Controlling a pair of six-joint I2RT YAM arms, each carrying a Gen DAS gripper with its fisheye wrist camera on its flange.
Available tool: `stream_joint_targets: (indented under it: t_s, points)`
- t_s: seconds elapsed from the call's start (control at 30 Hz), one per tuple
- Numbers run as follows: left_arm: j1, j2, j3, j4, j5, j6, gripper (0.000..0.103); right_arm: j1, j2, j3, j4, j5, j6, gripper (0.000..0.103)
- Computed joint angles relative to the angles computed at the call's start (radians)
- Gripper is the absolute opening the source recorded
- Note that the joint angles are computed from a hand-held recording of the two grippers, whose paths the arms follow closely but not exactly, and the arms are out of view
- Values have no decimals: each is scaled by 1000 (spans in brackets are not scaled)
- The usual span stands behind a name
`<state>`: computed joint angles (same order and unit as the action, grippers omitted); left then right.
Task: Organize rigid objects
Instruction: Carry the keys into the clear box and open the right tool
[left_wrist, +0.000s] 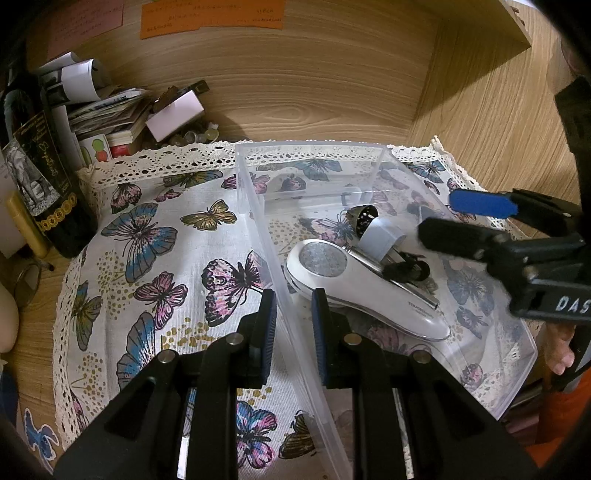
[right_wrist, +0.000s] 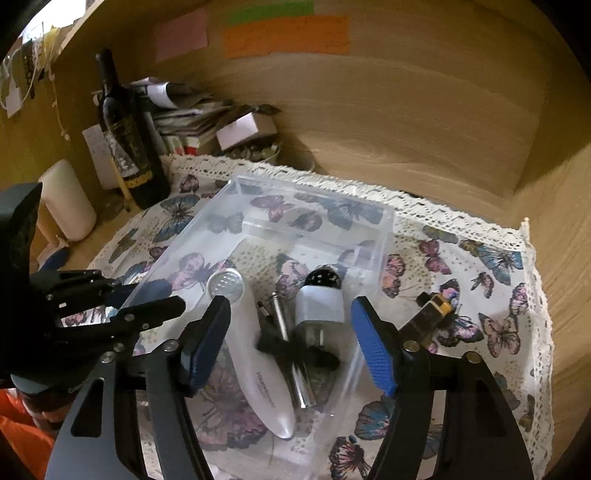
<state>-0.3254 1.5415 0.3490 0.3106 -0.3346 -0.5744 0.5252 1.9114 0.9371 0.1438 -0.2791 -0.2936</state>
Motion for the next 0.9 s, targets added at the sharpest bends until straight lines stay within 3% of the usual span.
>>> stream_joint_targets:
  t_s: [0.5,0.9]
  points:
    - [31,-1,-15,28,32,-6,18,-188,-149,-141,86,30,41,70]
    - [28,0,-8,8,21,-13,18,-217,38,-59,52,86,17,70]
